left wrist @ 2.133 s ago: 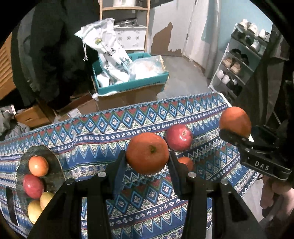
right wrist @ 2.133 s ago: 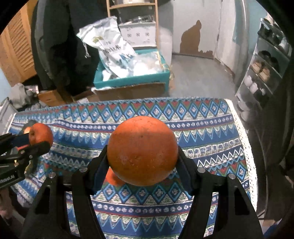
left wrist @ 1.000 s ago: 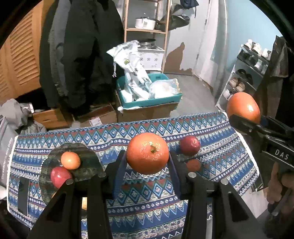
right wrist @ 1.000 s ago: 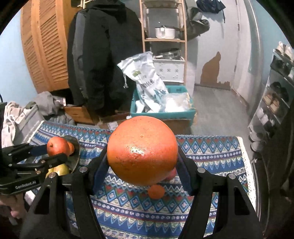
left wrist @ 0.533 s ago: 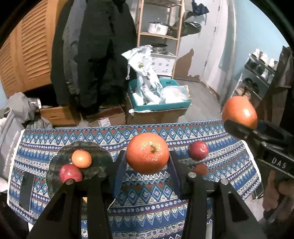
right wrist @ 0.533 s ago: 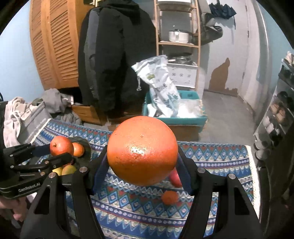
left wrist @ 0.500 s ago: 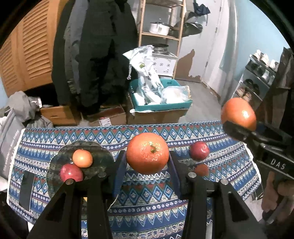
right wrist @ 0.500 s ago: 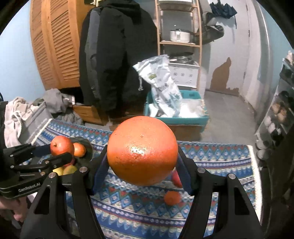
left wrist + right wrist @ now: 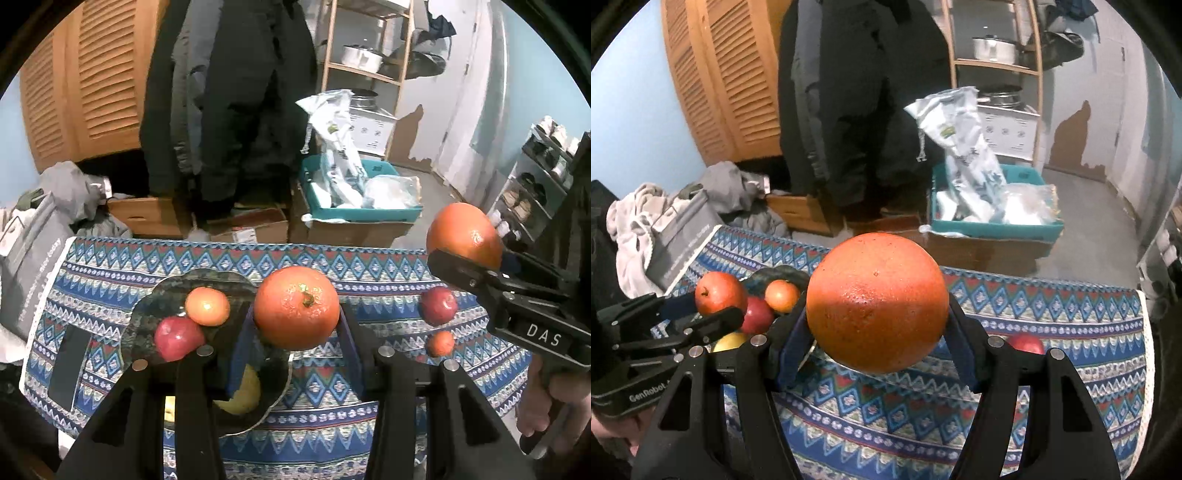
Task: Organize fruits
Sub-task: 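Carry the small orange to the bowl with the left tool while the right tool carries its orange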
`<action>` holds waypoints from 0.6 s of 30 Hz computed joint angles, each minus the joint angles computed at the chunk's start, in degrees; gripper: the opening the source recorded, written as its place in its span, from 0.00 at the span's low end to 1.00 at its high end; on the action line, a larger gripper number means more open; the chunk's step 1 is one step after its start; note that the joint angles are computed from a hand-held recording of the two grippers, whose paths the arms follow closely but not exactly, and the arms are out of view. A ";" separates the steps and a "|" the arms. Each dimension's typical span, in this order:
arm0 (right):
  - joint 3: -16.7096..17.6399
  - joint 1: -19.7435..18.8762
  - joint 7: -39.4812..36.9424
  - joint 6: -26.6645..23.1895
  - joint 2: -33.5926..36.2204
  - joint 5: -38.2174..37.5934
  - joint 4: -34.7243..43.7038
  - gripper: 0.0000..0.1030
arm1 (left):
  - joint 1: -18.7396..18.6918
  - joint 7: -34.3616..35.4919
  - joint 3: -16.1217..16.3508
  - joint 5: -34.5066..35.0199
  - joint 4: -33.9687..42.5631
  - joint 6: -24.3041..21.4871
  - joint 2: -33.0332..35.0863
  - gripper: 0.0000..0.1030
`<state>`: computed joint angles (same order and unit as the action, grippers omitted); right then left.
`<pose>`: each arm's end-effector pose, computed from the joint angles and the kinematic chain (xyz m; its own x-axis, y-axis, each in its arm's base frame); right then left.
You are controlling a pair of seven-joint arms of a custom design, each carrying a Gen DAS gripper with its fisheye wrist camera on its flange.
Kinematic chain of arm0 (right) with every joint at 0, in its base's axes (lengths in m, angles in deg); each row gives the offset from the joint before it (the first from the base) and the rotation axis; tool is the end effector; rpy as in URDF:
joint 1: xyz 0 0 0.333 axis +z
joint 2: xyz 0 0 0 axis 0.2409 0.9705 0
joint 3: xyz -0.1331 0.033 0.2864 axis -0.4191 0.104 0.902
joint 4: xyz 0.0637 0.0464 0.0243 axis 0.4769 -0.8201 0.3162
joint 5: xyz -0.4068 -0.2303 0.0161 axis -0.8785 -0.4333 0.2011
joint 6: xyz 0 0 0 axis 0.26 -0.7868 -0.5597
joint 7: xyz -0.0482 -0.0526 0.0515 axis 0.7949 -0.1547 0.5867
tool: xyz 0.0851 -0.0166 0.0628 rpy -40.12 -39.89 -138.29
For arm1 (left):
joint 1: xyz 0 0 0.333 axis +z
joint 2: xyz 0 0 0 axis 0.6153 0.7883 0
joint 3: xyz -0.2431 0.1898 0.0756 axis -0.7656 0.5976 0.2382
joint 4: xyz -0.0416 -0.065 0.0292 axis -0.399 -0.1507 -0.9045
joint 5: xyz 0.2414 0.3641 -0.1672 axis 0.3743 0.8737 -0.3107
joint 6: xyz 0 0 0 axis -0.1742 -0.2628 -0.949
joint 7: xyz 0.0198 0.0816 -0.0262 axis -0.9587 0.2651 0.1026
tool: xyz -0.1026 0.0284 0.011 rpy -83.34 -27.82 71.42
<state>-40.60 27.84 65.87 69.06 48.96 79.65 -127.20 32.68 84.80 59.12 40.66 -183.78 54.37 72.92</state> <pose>0.7504 0.2700 0.6405 0.6790 -0.7198 -0.1444 -0.5838 -0.4101 -0.7007 0.6446 -0.1672 0.6225 0.3469 -0.9313 0.1112 -0.6738 -0.3299 -0.6612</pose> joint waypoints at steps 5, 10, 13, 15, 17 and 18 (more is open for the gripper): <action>0.31 1.30 0.42 -1.04 1.72 -1.20 2.09 0.65 | 1.09 -0.96 0.83 -1.18 -2.84 0.49 -2.28 0.44; 0.35 2.67 1.02 -2.40 3.80 -3.06 4.55 0.65 | 2.58 -2.51 1.34 -0.77 -5.50 0.41 -4.33 0.44; 0.60 3.66 1.24 -3.83 5.99 -4.03 7.31 0.65 | 3.58 -3.44 1.76 -1.40 -7.25 0.67 -5.47 0.44; 0.62 4.44 1.23 -4.08 6.78 -4.91 8.02 0.65 | 4.26 -4.00 2.05 -1.88 -8.59 0.56 -6.31 0.44; 0.78 4.91 1.74 -5.05 7.85 -5.18 9.32 0.65 | 4.87 -4.43 2.42 -2.76 -10.18 0.85 -7.22 0.44; 0.98 5.25 1.99 -5.99 8.82 -5.24 10.51 0.65 | 5.17 -4.73 2.48 -2.92 -10.90 0.96 -7.63 0.44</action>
<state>-39.62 33.09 67.86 63.07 57.78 74.41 -116.69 37.84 80.08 61.60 37.74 -194.68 55.33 65.30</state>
